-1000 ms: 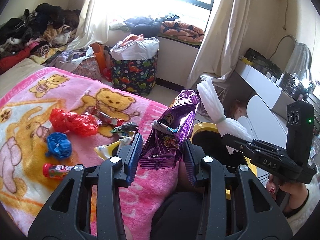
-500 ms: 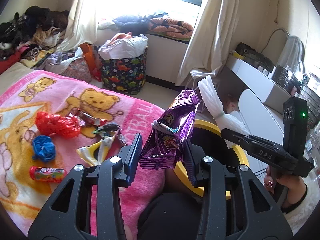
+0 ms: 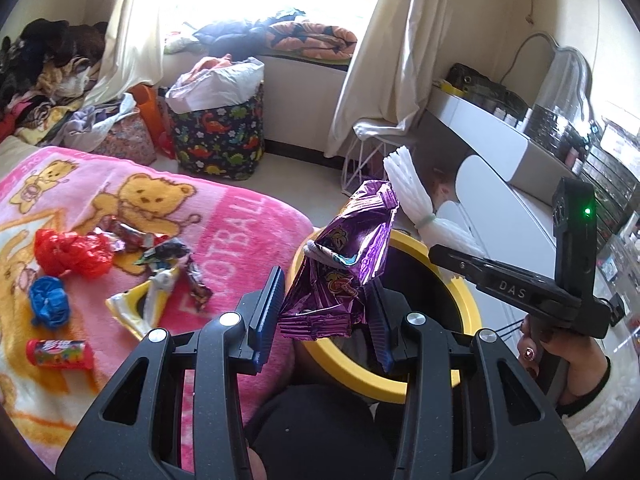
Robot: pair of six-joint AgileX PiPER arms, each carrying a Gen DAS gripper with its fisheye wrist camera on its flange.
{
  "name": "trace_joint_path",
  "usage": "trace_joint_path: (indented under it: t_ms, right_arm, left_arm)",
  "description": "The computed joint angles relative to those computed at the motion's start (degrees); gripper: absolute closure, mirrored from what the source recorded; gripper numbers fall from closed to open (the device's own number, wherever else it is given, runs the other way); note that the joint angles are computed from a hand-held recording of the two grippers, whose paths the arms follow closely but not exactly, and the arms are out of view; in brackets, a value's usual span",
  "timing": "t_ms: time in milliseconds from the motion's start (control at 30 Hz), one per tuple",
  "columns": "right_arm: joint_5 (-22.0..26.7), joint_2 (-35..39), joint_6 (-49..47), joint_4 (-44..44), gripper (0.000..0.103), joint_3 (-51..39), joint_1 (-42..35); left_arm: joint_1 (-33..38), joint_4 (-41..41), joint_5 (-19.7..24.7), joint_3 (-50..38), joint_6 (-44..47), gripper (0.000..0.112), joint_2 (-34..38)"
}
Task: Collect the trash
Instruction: 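Carry the purple wrapper in the left tool while the right tool carries the mesh net over the bin, then open the left tool to drop the wrapper while the right tool drops the mesh net into the bin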
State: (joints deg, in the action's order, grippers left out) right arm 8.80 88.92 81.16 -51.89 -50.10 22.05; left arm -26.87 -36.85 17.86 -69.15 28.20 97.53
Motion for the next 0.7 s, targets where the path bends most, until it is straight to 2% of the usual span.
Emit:
trace_joint_path:
  t_ms: [433, 667, 700]
  right_arm:
    - [-1.7, -0.6, 2.3, -1.5, 0.082, 4.5, -4.4]
    - [-2.8, -0.6, -4.0, 5.1, 0.080, 6.0, -6.4]
    - [-2.4, -0.7, -2.4, 4.0, 0.080, 6.1, -5.9]
  left_arm:
    - [-3.3, 3.0, 2.0, -4.8, -3.4, 0.080, 5.6]
    - [-4.7, 5.7, 4.7, -9.7, -5.9, 0.080, 10.0]
    - [-4.9, 6.1, 4.9, -10.3, -6.3, 0.080, 10.5]
